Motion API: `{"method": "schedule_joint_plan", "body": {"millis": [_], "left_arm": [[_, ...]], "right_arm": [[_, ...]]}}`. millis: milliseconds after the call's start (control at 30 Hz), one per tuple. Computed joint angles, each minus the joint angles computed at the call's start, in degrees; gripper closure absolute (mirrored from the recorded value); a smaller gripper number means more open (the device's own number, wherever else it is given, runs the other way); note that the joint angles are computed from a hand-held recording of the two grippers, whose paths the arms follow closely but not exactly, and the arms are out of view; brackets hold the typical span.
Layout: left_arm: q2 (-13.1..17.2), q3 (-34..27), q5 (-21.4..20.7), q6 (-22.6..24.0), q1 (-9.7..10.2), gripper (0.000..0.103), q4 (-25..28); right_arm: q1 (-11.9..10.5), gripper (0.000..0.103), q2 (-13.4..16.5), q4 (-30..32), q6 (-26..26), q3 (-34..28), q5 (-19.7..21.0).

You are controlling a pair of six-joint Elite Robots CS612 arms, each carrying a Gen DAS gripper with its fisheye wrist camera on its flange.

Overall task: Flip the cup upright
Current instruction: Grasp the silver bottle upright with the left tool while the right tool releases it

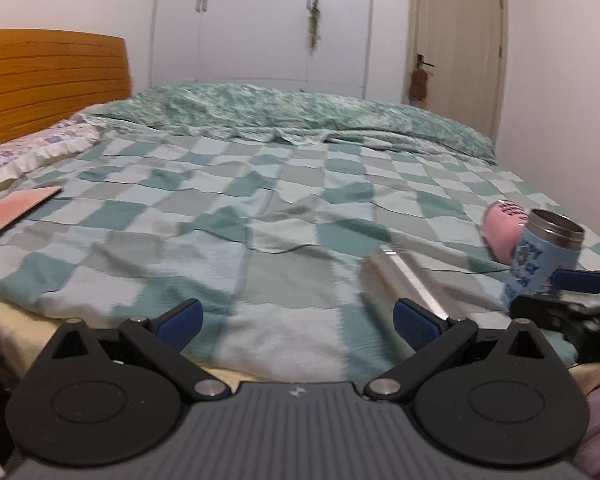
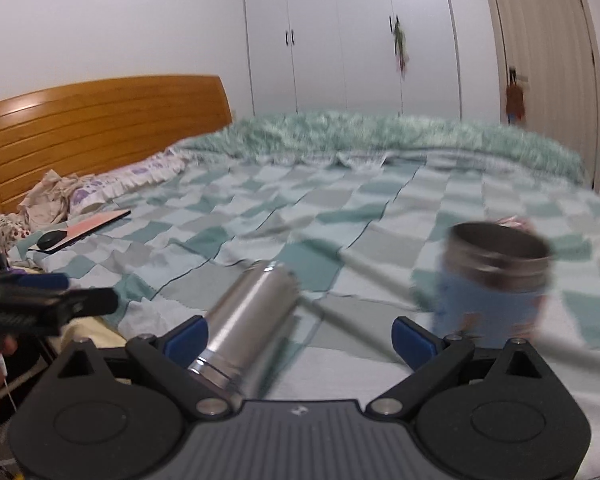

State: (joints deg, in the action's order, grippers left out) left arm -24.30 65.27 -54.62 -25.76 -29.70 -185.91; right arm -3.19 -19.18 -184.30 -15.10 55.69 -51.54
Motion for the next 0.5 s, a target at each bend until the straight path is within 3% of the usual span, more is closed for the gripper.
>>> {"method": "schedule_joint_plan", "body": {"millis": [200, 500], "left_arm": [[3.41, -10.02, -4.66, -0.8, -0.24, 0.0, 10.45], [10.47, -31.05, -7.76, -10.32, 1.05, 0.0, 42.57]], "right_arm": [[-2.75, 0.004, 1.05, -2.69, 0.46, -0.61, 2.04], [-4.36, 0.004, 5.44, -1.71, 1.45, -7.39, 1.12]]}}
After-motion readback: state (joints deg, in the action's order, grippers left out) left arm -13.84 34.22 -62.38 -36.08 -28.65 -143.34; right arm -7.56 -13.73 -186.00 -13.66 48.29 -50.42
